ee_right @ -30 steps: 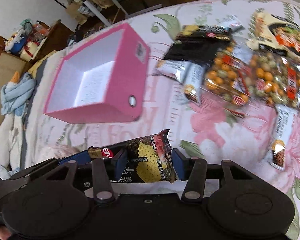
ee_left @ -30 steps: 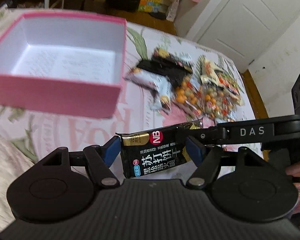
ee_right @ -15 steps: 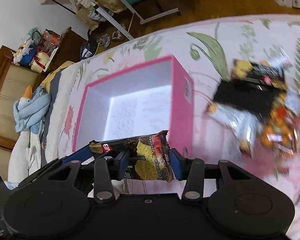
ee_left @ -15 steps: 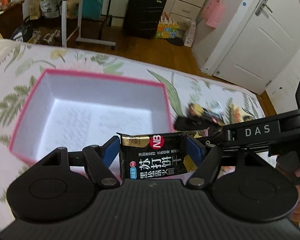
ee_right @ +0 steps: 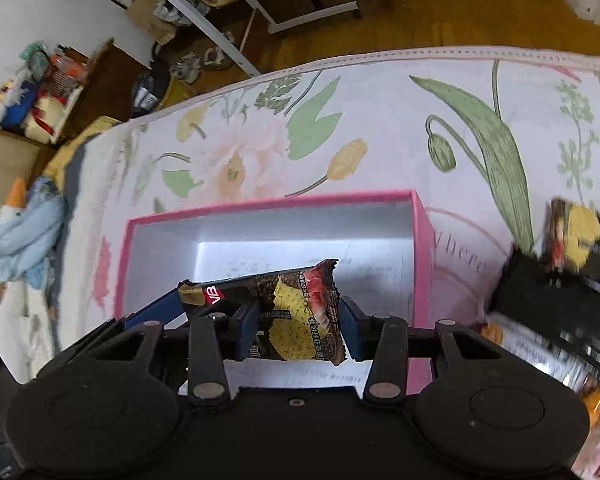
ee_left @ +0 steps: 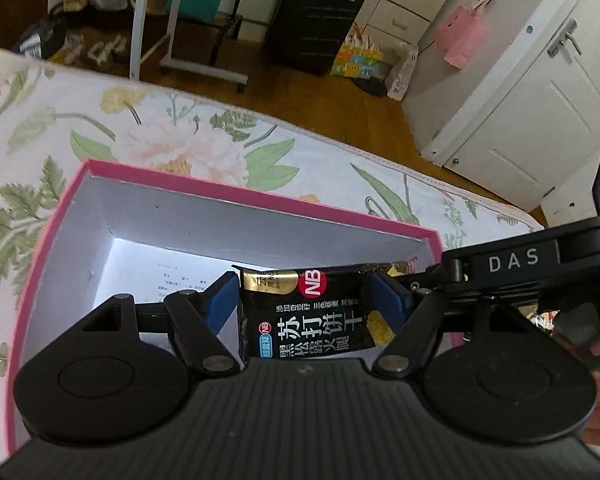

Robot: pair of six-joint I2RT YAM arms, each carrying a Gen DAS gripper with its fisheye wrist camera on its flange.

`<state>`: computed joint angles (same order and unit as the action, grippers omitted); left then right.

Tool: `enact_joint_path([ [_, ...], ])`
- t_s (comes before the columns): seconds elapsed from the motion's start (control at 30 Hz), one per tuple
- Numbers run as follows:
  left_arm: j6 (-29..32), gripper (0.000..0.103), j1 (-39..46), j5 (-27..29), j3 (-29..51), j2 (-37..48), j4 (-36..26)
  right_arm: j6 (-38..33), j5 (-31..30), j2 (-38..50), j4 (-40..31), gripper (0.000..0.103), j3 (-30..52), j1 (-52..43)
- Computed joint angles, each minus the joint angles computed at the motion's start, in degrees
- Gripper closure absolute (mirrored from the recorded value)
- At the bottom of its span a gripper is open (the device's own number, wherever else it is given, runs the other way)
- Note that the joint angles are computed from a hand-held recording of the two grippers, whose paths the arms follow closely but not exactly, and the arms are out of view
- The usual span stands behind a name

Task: Organize snacks
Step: 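Lift the black packet with the left gripper and carry it over the pink box, then open the left gripper to drop the black packet into the pink box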

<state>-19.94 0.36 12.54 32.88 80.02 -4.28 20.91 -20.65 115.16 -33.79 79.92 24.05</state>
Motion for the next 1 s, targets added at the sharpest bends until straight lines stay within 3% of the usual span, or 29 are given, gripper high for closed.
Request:
enact_joint_path([
  [0.17, -0.14, 0.031, 2.22, 4.46, 1.25, 7.49, 3.46, -2.22, 8.51, 2.49, -2.42, 0.053, 4.23, 2.73],
  [0.3, -0.08, 0.027, 0.03, 0.46, 1.16, 8.47, 4.55, -5.08, 15.91, -0.82, 4.27, 0.039, -1.27, 4.99],
  [0.37, 0.21, 0.026, -0.98, -1.08, 0.02, 7.02, 5.02, -6.74, 16.52, -3.59, 7.54, 0.04, -4.99, 5.01],
  [0.5, 1.86, 0.026, -4.89, -6.31, -1.78, 0.34, 0.96, -10.49, 11.23, -11.53, 9.93, 0.04, -12.22, 2.46],
  [0.63, 2.69, 0.026, -10.21, -9.85, -1.42, -9.33, -8.31, -15.4, 8.12, -22.25, 7.64, 0.04, -19.02, -0.33],
  [0.77, 2.54, 0.026, -18.81, -14.43, 2.46, -16.8, -19.44, -24.34, 2.77, -30.08, -1.2, 0.04, -20.42, -5.17],
  [0.87, -0.98, 0.026, -25.98, -16.67, 5.03, -21.01, -24.86, -29.8, 0.43, -37.4, -8.16, 0.04, -21.53, -9.65],
  [1.0, -5.75, 0.026, -39.25, -24.64, 8.72, -21.33, -28.16, -37.5, -4.91, -48.28, -13.7, 0.04, -25.79, -18.16],
])
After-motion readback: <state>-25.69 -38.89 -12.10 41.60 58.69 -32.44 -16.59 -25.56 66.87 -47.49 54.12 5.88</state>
